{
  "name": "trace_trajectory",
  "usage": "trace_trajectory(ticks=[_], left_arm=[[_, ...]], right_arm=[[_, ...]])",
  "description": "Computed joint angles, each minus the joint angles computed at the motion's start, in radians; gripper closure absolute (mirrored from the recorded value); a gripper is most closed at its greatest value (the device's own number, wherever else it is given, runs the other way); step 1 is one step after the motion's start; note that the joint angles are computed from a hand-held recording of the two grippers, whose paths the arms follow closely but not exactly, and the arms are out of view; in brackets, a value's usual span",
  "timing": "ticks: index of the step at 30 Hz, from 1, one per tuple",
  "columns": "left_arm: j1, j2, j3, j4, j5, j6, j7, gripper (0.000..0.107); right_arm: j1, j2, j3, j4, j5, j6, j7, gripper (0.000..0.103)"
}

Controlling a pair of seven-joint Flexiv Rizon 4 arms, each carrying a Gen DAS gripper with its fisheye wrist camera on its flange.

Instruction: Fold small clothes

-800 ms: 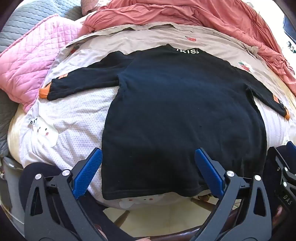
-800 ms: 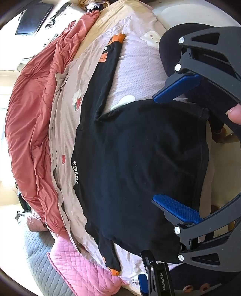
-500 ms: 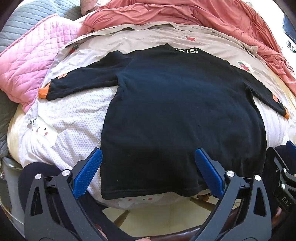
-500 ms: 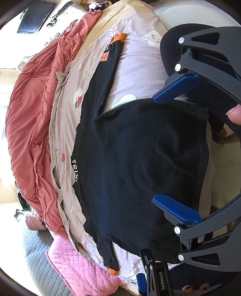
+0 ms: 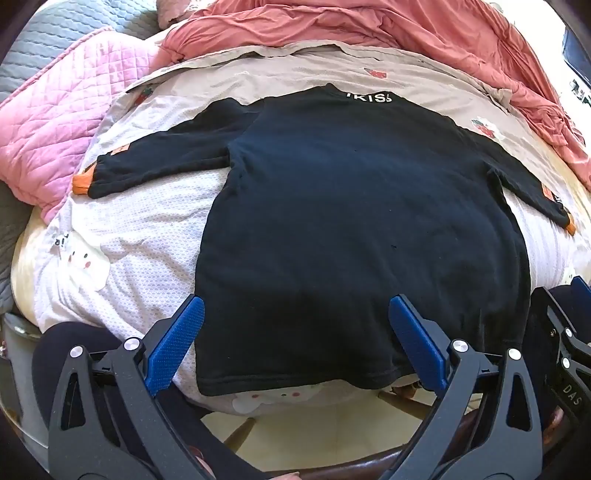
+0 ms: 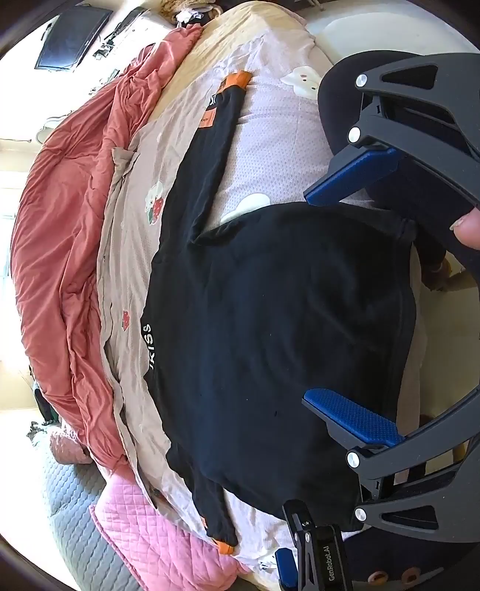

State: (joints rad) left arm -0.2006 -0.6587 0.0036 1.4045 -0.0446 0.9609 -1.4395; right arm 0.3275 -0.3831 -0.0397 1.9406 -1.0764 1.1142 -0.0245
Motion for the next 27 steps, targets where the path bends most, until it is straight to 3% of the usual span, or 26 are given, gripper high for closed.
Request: trace_trajectory(ticks=[27], left_arm=[[0.005, 0.007, -0.006, 0.009, -0.011, 0.006, 0.004, 0.013]], right_arm=[[-0.002, 0.003, 0.003, 0.004, -0.004, -0.007, 0.000, 0.004]])
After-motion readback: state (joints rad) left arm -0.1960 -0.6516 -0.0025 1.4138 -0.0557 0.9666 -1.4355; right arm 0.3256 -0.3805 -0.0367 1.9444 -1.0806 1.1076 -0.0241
